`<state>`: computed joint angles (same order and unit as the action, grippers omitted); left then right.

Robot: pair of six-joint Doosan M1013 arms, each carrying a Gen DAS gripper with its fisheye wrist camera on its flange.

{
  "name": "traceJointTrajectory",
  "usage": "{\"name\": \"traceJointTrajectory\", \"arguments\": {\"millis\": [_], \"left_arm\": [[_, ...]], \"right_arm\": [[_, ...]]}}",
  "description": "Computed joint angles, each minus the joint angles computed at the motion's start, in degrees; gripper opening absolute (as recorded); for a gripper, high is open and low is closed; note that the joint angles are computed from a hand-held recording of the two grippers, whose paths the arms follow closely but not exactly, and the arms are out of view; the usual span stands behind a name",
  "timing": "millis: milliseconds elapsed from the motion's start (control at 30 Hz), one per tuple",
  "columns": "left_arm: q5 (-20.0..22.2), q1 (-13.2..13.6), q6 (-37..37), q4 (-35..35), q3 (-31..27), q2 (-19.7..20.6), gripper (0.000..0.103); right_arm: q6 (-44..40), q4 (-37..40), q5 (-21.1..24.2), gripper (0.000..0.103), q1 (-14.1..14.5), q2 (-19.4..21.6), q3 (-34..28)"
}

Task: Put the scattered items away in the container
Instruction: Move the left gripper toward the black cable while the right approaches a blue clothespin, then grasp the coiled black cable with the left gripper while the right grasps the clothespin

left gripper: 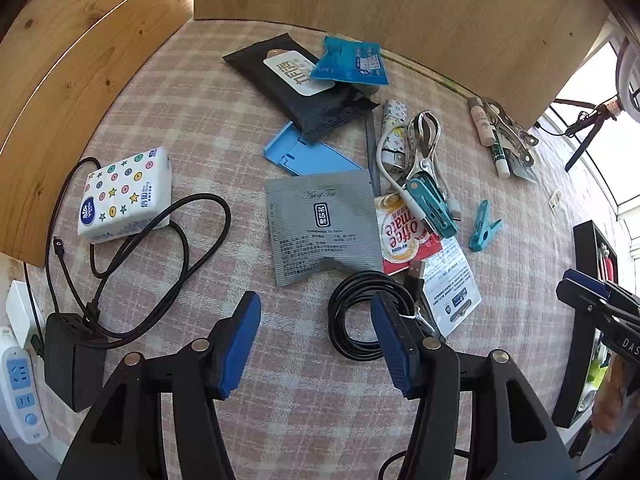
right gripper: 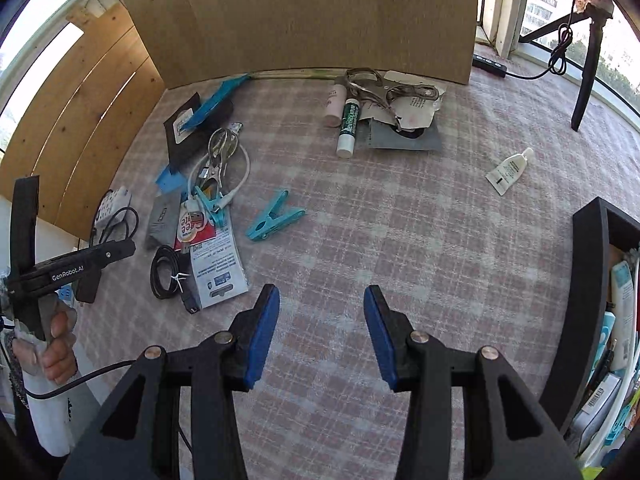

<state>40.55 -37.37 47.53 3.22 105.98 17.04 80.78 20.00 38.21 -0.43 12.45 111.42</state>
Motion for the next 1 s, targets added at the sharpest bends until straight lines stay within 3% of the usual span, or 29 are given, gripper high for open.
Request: {"name": "traceJointTrajectory", "arguments": {"millis": [267, 400, 867, 967, 1000], "left_arm": [[2.1, -2.8, -3.5, 4.5, -0.7, 1.8, 0.053], [3.8, -4.1, -3.8, 6.8, -1.4, 2.7, 0.052], [3.2, -4.3, -7.0, 10.3, -0.3, 2.9, 0.041], [2.0, -4.1, -7.7, 10.5, 0.1, 2.7, 0.018], [1.4, -3.9, -7.6, 10.0, 0.3, 2.6, 0.011]], "right_arm": [[-0.2, 2.1, 1.8, 0.043, 1.2, 3.7, -2.8], [4.1, -0.3, 2.4, 0.043, 2.4, 5.9, -5.2], [16.5, -7.9, 6.2, 0.043, 5.2, 12.0, -11.3], [18.1, -11.4, 6.2, 0.043, 6.2, 12.3, -11.8], [18.6, -12.4, 6.2, 0.038, 6.5, 12.3, -11.8]]}}
